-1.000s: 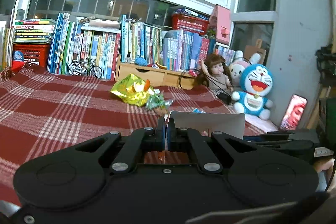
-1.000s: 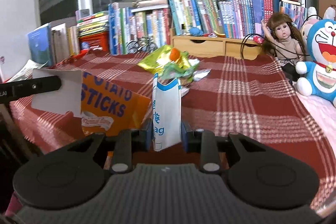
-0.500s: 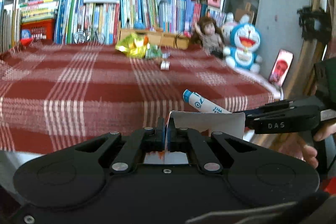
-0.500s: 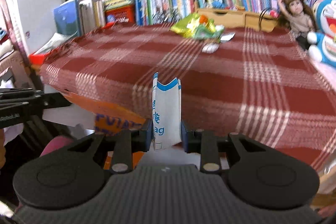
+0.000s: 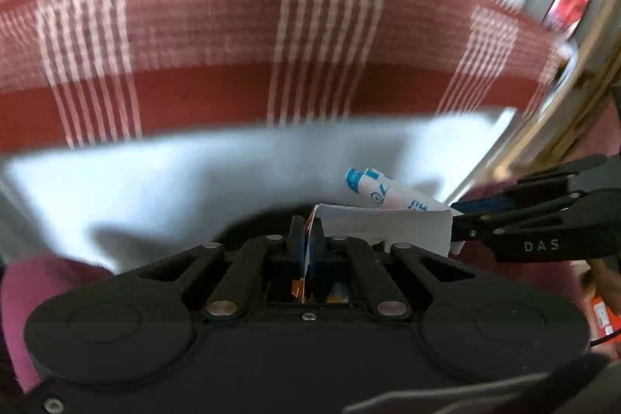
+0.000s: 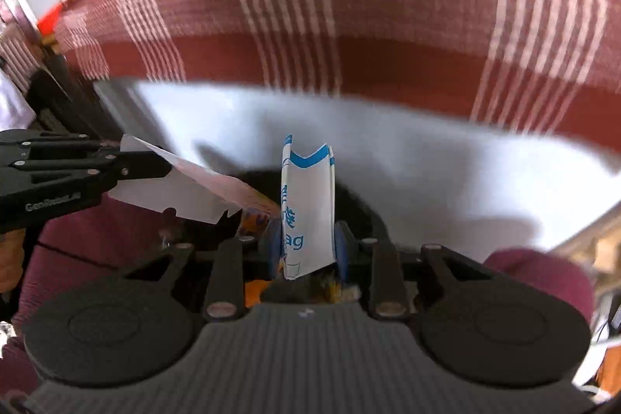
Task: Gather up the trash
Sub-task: 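Carry the box and white packet down past the table edge over the bin, then open both grippers to drop the box and packet into the bin, then raise both open grippers back over the tablecloth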
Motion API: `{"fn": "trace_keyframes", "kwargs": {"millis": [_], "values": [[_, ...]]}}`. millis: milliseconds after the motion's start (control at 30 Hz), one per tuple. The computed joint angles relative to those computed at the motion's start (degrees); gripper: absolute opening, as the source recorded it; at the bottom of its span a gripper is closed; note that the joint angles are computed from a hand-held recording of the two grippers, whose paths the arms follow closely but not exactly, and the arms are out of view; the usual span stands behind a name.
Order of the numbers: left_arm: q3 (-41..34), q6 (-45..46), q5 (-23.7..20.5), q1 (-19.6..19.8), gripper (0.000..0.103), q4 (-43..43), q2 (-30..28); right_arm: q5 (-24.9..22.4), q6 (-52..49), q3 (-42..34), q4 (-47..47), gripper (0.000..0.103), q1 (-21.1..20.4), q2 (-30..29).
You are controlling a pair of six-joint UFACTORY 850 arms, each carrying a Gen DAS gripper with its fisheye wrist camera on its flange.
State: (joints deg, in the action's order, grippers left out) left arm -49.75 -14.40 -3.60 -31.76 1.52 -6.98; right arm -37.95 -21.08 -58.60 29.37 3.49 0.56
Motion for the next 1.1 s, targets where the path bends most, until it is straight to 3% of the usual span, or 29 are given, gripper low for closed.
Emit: {"fn": "trace_keyframes", "kwargs": {"millis": [233,533,633,700,767,800,1100], "values": [[-5.96,0.97,-5.84,0.47,0.002,-1.97,-9.39,-4.09,2.41,-1.38,-2.27,0.033,0.47,-7.15],[-10.1,9.14,-9.97,1.59,0.005,-9.99,-14.5,-6.61,3.16,-2.87,-2.48,0.037,0.29,-11.0],[-10.77,10.25,-10.38,1.28,0.012,-11.24,-14.95,-6.83,3.64,-3.33,-2.34,0.046,0.45,-11.78],[-10.85,13.11,-10.64,1.39,0.015,-14.06,-14.91,-6.82,3.68,-3.43,-2.2,0.061,0.33,-11.92],[-10.81,12.82,-10.75,1.2,0.033,-13.66,-14.63,-7.05,3.36,-3.82,-2.02,0.063,0.13,-12.17],[-10.85,11.96,-10.67,1.06,0.037,-12.62,-14.56,-7.01,3.24,-3.88,-2.01,0.064,0.13,-12.15],[-10.97,6.46,-10.47,0.27,0.052,-6.3,-13.15,-6.09,2.98,-4.33,-2.3,0.068,-0.28,-11.36]]}}
